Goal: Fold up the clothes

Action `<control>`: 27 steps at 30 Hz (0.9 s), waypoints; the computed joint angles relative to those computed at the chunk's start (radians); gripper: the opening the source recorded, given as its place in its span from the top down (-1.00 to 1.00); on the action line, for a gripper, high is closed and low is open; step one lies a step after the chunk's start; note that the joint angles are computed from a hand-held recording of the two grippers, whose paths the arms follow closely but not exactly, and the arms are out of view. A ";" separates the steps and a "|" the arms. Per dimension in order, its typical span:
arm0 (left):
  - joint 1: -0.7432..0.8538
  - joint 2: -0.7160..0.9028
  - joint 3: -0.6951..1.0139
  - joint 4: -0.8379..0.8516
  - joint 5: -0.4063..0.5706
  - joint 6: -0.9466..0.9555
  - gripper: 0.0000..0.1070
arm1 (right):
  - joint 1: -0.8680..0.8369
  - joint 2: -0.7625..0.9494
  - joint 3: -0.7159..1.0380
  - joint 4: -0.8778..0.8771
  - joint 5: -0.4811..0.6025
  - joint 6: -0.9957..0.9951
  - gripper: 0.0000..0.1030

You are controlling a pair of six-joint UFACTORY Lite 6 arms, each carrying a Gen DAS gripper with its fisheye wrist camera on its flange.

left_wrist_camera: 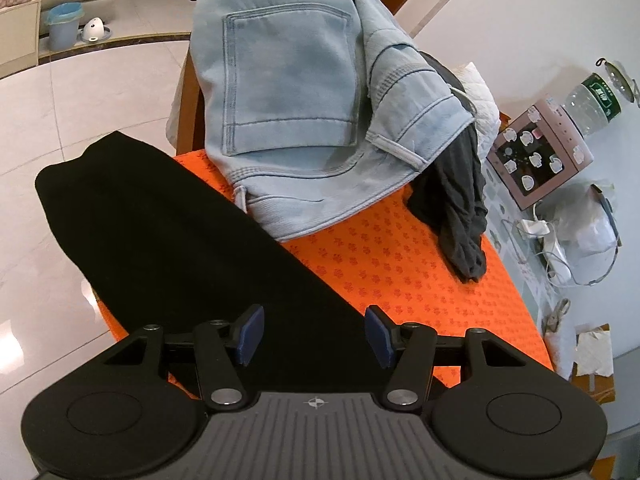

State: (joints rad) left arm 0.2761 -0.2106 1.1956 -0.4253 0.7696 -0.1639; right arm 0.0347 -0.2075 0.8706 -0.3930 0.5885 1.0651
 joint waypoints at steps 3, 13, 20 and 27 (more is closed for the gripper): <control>0.022 0.000 0.002 -0.027 0.015 0.040 -0.11 | 0.010 -0.017 0.006 0.010 0.004 -0.033 0.67; 0.086 0.071 0.100 -0.190 0.154 0.209 -0.17 | 0.269 -0.071 0.181 -0.064 0.114 0.026 0.68; 0.073 0.141 0.181 -0.311 0.274 0.320 -0.22 | 0.554 0.136 0.427 -0.019 0.098 0.030 0.68; 0.031 0.179 0.188 -0.348 0.334 0.389 -0.23 | 0.740 0.490 0.797 0.136 0.080 -0.099 0.68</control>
State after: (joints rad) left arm 0.3069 -0.0319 1.3833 -0.7729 1.1035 0.2255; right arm 0.7747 0.2826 1.6678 -0.2566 0.6687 0.9666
